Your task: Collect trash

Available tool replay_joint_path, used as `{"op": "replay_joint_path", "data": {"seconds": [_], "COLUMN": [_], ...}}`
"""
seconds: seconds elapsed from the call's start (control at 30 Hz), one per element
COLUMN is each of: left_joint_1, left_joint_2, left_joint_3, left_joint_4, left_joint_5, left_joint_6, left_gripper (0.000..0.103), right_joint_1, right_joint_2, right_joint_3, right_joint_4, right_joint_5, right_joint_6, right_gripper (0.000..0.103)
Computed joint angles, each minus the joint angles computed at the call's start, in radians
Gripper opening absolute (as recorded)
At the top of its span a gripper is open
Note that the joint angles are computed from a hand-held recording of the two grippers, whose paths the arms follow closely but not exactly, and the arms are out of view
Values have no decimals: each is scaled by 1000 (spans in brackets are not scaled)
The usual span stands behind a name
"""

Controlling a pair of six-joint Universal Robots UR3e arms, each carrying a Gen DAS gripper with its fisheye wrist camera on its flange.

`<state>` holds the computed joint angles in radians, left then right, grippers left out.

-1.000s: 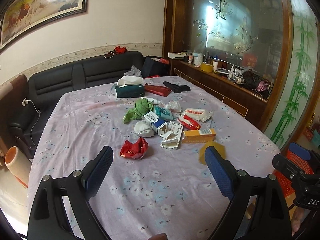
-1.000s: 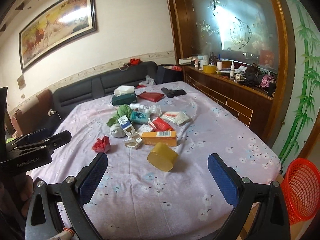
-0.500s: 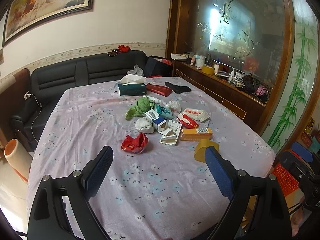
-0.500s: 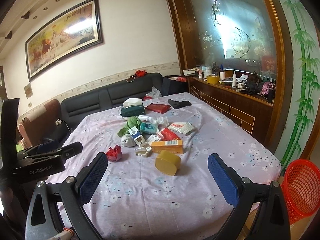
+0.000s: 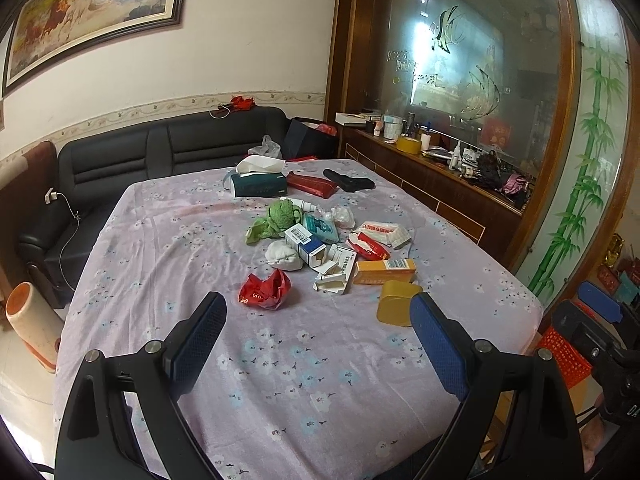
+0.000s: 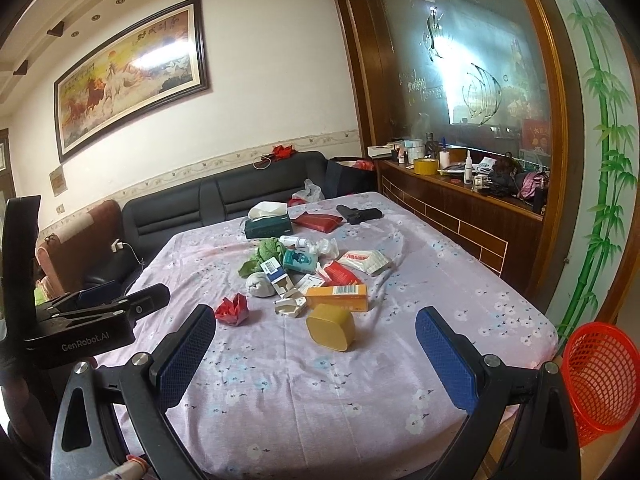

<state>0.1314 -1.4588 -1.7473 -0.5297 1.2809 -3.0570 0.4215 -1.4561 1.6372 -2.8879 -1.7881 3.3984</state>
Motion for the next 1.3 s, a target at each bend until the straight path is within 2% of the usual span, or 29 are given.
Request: {"op": "replay_joint_path", "data": {"seconds": [0.63, 1.17, 1.3], "left_joint_1": [35, 105, 100], "left_joint_2": [-4, -193, -252], "left_joint_3": [9, 181, 244], "left_joint_4": [-8, -57, -78], "left_joint_5": [-17, -59, -66], "left_joint_6": [-1, -24, -25], "left_gripper": [92, 92, 92], "right_joint_1": [8, -78, -120], "right_joint_2": [32, 111, 151], "right_joint_3": [-50, -147, -197], "right_joint_4": [5, 14, 23], "right_joint_5": [10, 97, 164], "right_joint_6": [-11, -27, -23], "right_gripper": [102, 102, 102]}}
